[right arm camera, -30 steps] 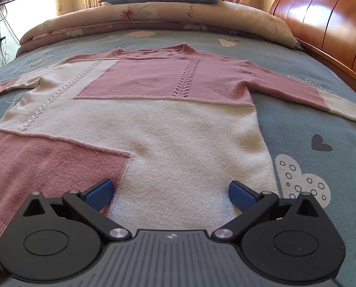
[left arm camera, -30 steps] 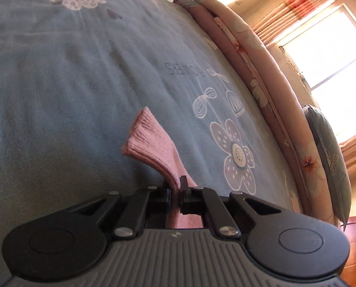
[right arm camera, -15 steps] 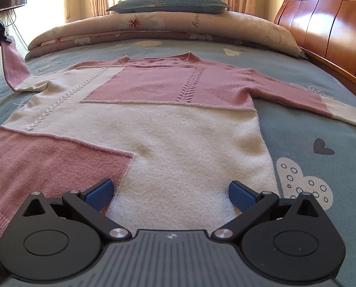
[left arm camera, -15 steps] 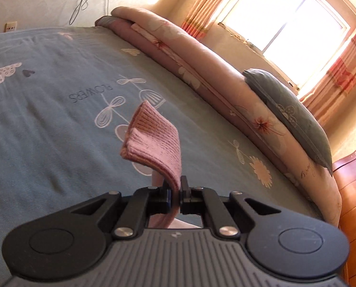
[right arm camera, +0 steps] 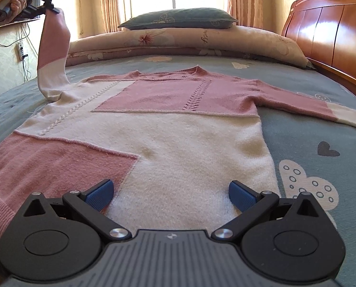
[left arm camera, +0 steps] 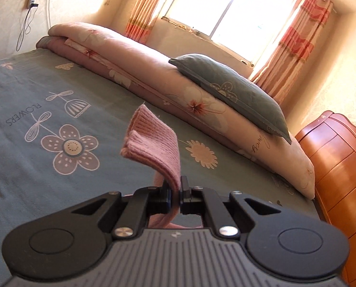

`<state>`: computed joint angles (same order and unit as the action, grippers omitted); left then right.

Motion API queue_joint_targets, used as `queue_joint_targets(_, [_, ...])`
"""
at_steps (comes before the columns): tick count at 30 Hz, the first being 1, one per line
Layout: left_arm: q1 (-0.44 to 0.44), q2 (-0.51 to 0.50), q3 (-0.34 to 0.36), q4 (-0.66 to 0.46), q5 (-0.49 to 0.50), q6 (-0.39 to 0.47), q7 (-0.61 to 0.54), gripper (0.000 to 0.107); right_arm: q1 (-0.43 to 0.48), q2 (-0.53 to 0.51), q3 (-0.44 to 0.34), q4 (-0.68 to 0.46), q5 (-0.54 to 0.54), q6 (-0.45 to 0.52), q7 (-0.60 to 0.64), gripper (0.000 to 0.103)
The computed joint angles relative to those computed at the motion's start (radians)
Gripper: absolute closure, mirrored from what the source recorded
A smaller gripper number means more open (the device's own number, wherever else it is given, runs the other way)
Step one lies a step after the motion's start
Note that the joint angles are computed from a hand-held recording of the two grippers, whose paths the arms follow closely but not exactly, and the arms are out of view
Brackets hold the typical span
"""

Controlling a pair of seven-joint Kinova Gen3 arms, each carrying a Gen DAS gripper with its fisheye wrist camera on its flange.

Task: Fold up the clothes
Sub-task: 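Lift the pink cuff with the left gripper and carry it across the body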

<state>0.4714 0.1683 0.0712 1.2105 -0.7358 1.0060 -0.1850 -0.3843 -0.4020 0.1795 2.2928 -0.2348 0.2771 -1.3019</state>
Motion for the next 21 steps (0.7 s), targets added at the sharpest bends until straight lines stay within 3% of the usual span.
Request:
queue_joint_targets(5, [0.033, 0.071, 0.004, -0.108, 0.029, 0.018, -0.067, 0.104, -0.025, -0.007, 0.025, 0.008, -0.006, -0.009, 0.011, 0.000])
queue_joint_targets(21, [0.155, 0.289, -0.077, -0.405, 0.184, 0.069, -0.263, 0.104, -0.012, -0.008, 0.004, 0.013, 0.011, -0.016, -0.002, 0.000])
